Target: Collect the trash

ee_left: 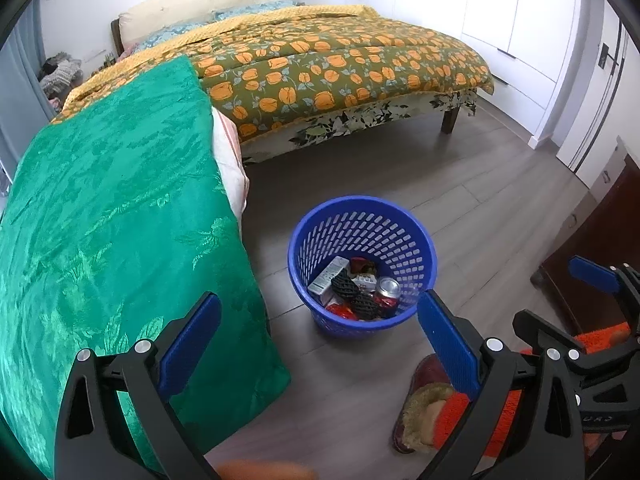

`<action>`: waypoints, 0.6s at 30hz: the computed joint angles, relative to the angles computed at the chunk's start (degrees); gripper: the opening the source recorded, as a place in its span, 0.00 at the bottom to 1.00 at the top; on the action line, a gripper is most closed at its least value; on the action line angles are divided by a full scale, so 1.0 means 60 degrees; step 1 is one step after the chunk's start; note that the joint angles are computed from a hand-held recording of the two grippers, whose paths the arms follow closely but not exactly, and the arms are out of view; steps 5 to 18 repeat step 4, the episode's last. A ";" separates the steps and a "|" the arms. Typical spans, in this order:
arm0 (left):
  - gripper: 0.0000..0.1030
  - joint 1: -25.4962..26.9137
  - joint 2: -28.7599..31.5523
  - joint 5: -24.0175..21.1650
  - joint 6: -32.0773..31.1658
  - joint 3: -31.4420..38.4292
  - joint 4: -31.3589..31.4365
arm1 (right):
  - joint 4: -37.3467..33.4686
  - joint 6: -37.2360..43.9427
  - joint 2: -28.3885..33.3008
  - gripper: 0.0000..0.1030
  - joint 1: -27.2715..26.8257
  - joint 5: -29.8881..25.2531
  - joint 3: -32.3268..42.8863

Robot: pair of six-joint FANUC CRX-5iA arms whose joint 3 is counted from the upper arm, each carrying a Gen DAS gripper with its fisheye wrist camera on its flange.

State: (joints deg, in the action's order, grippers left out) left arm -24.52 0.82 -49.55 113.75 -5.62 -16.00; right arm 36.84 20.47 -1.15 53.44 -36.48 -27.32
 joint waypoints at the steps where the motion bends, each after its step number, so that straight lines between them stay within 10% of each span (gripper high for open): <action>1: 0.95 -0.0054 -0.0013 -0.0026 0.0075 0.0017 -0.0134 | 0.0005 -0.0007 -0.0001 0.96 -0.0002 0.0007 -0.0007; 18: 0.95 -0.0054 -0.0032 -0.0021 0.0015 -0.0008 -0.0063 | -0.0014 0.0010 0.0006 0.96 0.0001 -0.0012 0.0011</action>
